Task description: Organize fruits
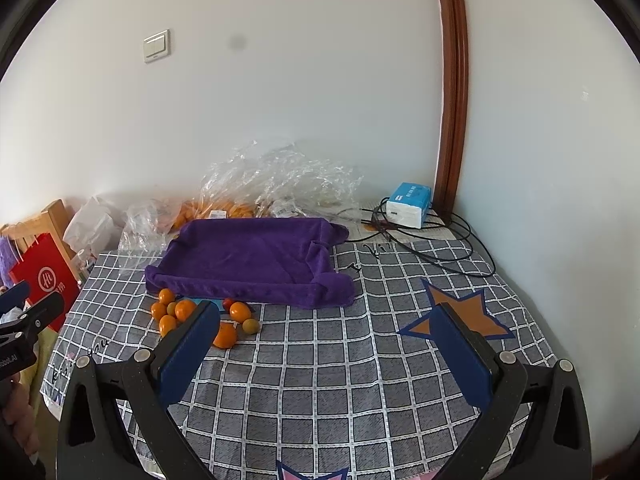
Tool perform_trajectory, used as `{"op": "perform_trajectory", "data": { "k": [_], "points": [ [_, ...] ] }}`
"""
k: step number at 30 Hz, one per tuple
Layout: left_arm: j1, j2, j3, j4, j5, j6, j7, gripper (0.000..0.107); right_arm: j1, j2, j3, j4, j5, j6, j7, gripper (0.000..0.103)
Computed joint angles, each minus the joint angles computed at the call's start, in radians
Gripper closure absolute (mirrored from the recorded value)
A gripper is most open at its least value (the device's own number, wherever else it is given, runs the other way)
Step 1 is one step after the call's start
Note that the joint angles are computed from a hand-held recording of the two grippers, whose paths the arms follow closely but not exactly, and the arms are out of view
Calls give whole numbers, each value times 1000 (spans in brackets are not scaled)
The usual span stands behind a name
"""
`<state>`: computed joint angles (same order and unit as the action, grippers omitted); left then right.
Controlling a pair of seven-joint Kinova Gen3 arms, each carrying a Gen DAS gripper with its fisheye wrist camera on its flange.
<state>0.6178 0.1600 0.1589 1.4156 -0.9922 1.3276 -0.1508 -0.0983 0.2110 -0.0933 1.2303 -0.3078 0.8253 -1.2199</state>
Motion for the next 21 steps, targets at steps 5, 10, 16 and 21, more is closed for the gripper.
{"op": "perform_trajectory", "data": {
  "k": [5, 10, 16, 21],
  "points": [
    [0, -4, 3, 7, -2, -1, 6, 5, -1, -4, 0, 3, -1, -1, -1, 0],
    [-1, -8, 4, 11, -2, -5, 17, 5, -9, -9, 0, 9, 10, -10, -3, 0],
    [-4, -9, 7, 12, -1, 2, 13, 5, -4, -9, -3, 14, -6, -15, 8, 0],
    [-6, -12, 8, 12, 0, 0, 14, 5, -4, -9, -3, 14, -10, -12, 12, 0]
  ]
}}
